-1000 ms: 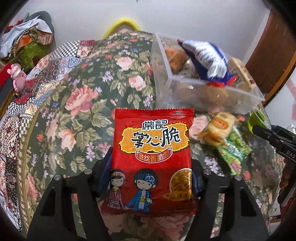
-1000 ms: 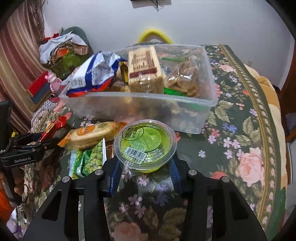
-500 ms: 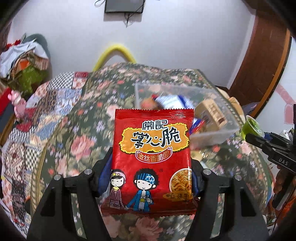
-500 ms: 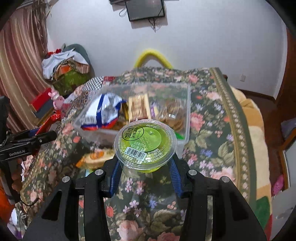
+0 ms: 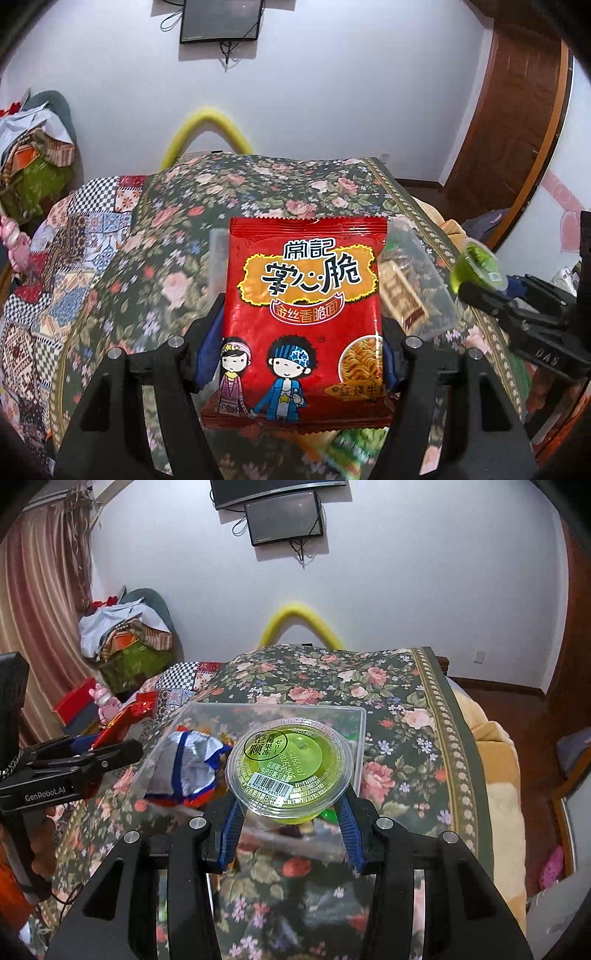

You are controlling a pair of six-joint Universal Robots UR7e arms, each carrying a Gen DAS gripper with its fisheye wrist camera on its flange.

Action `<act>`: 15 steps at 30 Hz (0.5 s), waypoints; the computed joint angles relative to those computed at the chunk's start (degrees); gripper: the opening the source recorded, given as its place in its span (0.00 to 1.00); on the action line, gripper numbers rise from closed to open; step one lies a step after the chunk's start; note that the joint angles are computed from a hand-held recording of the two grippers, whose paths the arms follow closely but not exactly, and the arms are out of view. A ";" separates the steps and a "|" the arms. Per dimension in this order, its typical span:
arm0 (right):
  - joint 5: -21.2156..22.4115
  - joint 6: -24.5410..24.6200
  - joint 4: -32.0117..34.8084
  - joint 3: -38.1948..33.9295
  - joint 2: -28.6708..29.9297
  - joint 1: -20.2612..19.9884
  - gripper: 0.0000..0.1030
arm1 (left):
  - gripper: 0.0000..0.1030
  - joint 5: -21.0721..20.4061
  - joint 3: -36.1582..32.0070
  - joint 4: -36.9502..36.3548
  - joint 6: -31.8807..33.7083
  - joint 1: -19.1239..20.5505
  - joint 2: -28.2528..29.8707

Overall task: Organize snacks
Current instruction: 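Lift the red bag and jelly cup over the box and release them inside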

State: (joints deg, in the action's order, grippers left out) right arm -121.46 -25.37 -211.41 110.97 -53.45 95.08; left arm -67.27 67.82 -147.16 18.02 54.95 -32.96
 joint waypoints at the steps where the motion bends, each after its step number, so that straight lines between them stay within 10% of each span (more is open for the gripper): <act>1: 0.06 -0.04 0.41 -0.49 0.14 -0.21 0.42 | 0.65 -0.19 -0.89 0.41 0.11 -0.05 0.65; 15: 2.06 1.05 7.05 -7.62 2.20 -3.04 0.42 | 0.65 -0.74 -14.52 5.17 0.20 -0.06 10.95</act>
